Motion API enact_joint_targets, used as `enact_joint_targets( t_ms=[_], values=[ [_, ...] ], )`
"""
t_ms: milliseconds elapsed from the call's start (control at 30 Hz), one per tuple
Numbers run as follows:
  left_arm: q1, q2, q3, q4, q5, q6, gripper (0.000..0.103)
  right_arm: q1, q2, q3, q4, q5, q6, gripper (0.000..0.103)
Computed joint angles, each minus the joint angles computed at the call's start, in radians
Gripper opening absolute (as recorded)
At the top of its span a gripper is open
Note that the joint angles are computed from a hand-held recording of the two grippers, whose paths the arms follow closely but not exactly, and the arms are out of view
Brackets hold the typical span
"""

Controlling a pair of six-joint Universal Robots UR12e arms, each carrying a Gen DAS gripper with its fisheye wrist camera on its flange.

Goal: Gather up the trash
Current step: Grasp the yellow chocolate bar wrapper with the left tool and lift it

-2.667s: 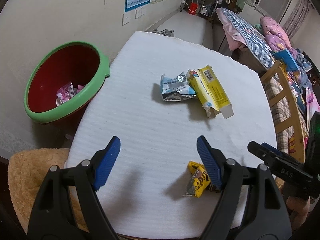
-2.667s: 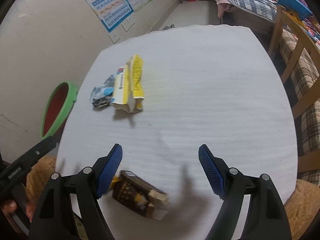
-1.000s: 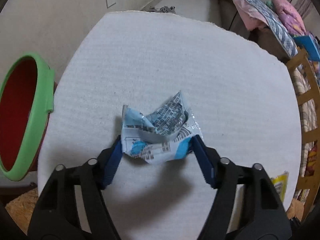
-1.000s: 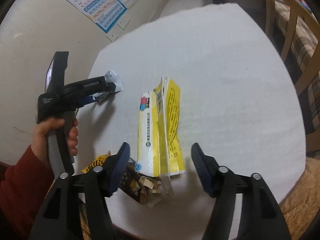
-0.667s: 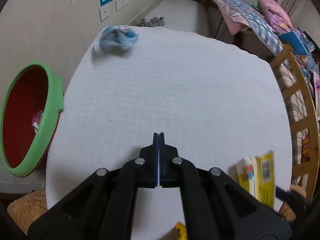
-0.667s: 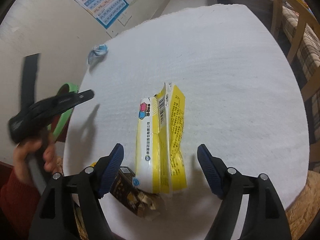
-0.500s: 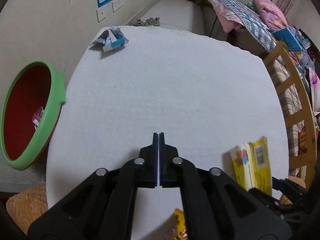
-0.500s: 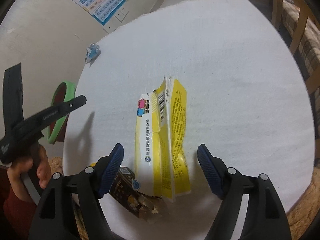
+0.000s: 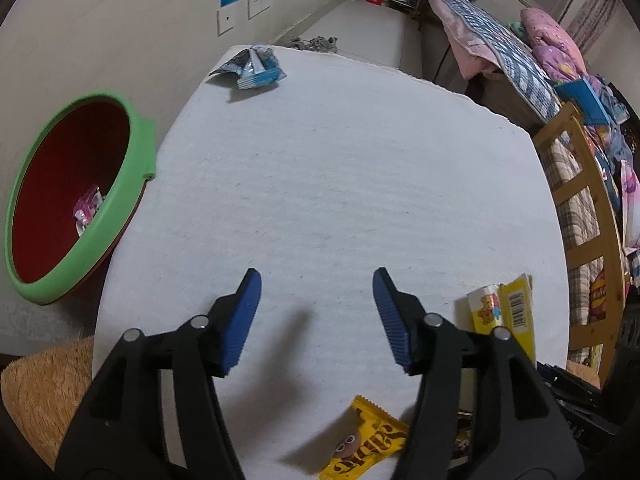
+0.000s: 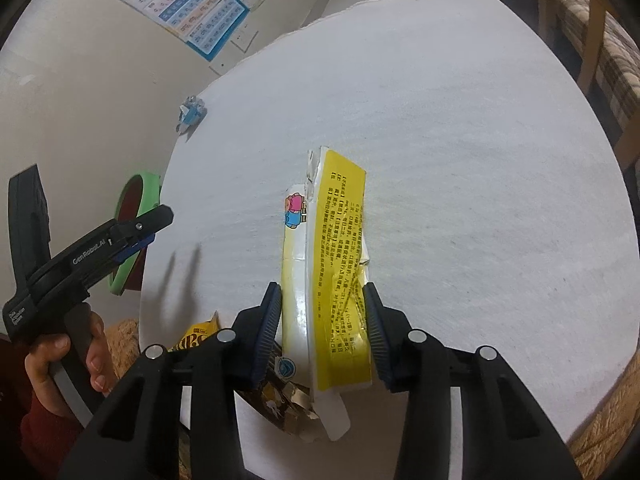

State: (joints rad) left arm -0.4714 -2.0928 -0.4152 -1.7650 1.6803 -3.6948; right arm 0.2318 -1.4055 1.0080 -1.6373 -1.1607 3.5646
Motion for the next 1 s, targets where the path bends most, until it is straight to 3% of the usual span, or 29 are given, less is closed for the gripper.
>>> enact_joint_targets(
  t_ms=[300,433,667,833,1000],
  values=[
    [-0.007,-0.023,0.039,-0.018,-0.013,0.000,0.077,-0.001,-0.014,0.022,-0.008,-0.012,0.017,0.042],
    [-0.016,-0.057,0.090,-0.058,-0.003,0.014,0.078,0.005,-0.010,0.011,0.001,-0.036,0.000,0.042],
    [-0.009,0.018,-0.030,-0.023,-0.069,0.027,0.078,0.004,-0.020,0.024,-0.008,-0.042,0.009,0.042],
    [-0.016,0.100,-0.136,-0.040,-0.103,0.139,0.078,0.004,-0.021,0.026,-0.013,-0.048,0.017,0.042],
    [-0.031,0.140,-0.203,-0.054,-0.116,0.226,0.078,0.013,-0.014,0.018,-0.008,-0.063,0.010,0.042]
  ],
)
